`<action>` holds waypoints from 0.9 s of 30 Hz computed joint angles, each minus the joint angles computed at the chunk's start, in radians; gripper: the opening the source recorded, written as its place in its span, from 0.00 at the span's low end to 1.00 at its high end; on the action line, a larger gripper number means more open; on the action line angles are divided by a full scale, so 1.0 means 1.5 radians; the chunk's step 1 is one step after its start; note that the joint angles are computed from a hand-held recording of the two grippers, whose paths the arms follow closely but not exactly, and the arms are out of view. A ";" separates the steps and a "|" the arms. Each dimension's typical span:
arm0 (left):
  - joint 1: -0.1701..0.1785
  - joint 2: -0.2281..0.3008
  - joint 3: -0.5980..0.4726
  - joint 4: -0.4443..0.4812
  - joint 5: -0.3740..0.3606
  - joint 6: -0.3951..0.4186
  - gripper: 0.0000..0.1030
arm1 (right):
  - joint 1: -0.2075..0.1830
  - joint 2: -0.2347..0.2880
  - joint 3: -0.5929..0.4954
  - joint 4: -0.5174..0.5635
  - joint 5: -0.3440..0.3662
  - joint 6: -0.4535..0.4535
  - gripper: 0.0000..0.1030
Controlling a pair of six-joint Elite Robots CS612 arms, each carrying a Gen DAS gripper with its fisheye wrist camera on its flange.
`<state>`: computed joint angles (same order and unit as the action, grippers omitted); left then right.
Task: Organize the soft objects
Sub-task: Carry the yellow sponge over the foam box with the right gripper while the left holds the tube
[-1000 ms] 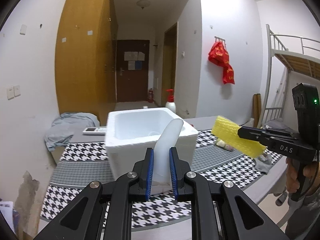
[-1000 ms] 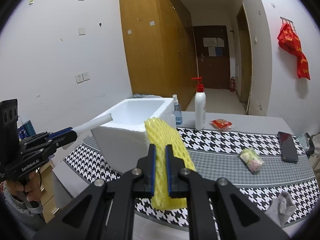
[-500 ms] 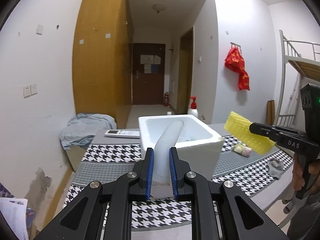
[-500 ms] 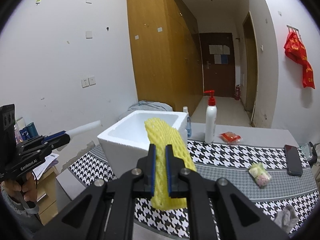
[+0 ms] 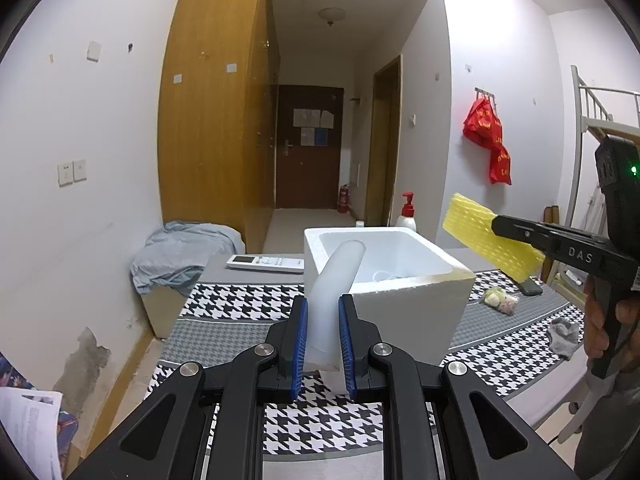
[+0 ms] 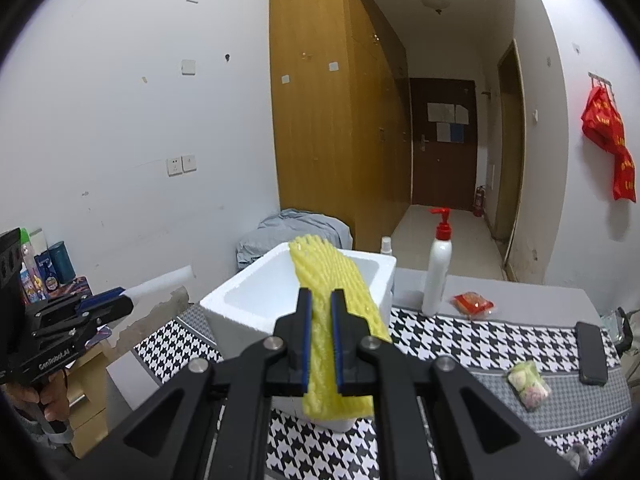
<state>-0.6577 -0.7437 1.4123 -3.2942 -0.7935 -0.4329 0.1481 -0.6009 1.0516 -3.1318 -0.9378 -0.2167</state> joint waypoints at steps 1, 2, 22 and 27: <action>0.001 0.001 0.000 0.000 0.000 -0.001 0.16 | 0.001 0.001 -0.003 0.001 -0.002 -0.003 0.11; 0.001 0.001 0.000 -0.002 0.001 -0.002 0.16 | 0.003 0.003 -0.008 0.005 0.001 -0.007 0.11; 0.011 0.005 0.001 -0.003 0.008 -0.020 0.16 | 0.029 0.069 -0.147 0.121 -0.002 -0.040 0.11; 0.015 0.003 0.005 -0.005 -0.005 -0.031 0.16 | 0.036 0.082 -0.172 0.145 -0.016 -0.050 0.11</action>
